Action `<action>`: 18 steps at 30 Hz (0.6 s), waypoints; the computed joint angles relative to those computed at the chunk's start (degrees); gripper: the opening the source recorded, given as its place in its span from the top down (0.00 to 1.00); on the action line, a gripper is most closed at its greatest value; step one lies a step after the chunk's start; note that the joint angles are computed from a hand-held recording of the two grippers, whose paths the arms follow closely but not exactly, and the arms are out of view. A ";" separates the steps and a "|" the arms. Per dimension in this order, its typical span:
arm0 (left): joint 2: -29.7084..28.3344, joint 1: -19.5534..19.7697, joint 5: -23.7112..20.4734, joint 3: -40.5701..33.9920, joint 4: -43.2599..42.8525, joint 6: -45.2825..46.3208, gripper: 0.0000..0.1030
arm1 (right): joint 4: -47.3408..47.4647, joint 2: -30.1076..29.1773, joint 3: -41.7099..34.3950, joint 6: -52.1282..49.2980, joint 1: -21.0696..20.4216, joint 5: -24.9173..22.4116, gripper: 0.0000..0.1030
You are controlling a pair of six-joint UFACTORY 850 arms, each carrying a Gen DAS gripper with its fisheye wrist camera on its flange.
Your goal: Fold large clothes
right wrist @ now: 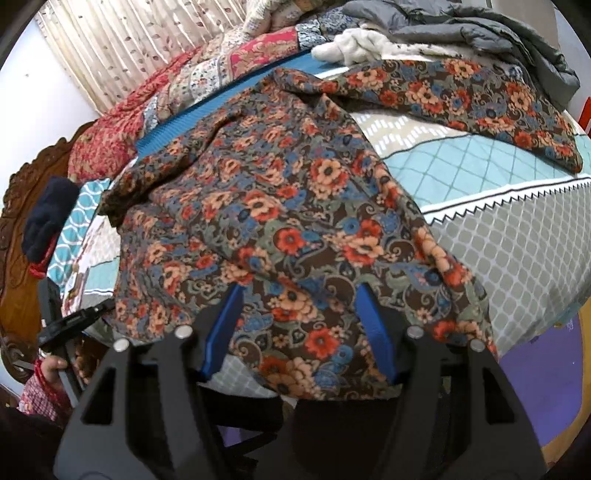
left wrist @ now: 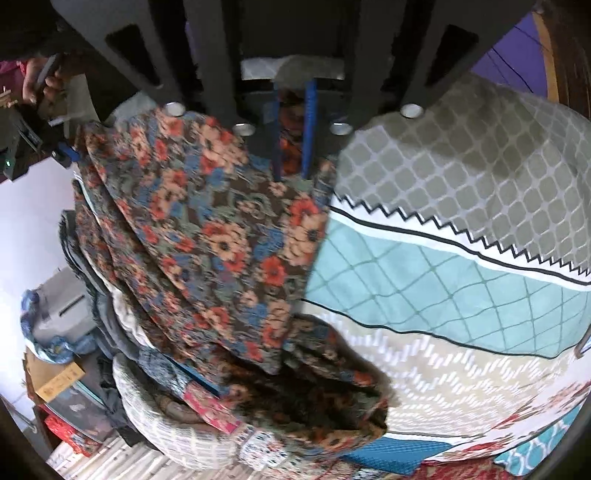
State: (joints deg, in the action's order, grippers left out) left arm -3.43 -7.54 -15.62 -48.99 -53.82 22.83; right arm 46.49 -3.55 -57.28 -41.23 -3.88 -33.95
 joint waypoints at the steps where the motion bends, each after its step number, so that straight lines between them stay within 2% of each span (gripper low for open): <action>1: 0.67 0.92 -1.22 0.39 -1.90 3.01 1.00 | 0.27 -0.01 -0.02 -0.35 0.01 -0.02 0.40; 4: 2.57 1.61 -2.88 0.93 -1.75 4.39 1.00 | 0.60 -0.25 -0.16 -0.76 -0.07 -0.21 0.40; 8: 2.65 2.70 -3.41 0.57 9.62 -7.62 1.00 | 1.60 -0.69 -0.20 -1.52 -0.20 -0.51 0.40; 10: 1.15 3.52 -5.14 -0.34 9.80 -9.99 1.00 | 1.94 -0.69 -0.10 -1.91 -0.24 -0.50 0.40; 12: -0.26 3.44 -5.94 -1.71 12.74 -13.44 1.00 | 1.95 -0.59 -0.01 -1.83 -0.22 -0.46 0.40; 14: -1.68 2.31 -7.34 -4.00 20.31 -19.31 1.00 | 1.85 -0.47 0.09 -1.74 -0.10 -0.15 0.40; 16: -2.33 1.63 -9.25 -5.35 19.31 -17.53 1.00 | 1.56 -0.43 0.02 -2.27 0.03 0.36 0.40; 18: -2.16 0.61 -10.34 -6.08 19.27 -16.52 0.90 | -0.11 -0.44 -0.32 -2.24 0.72 1.83 0.40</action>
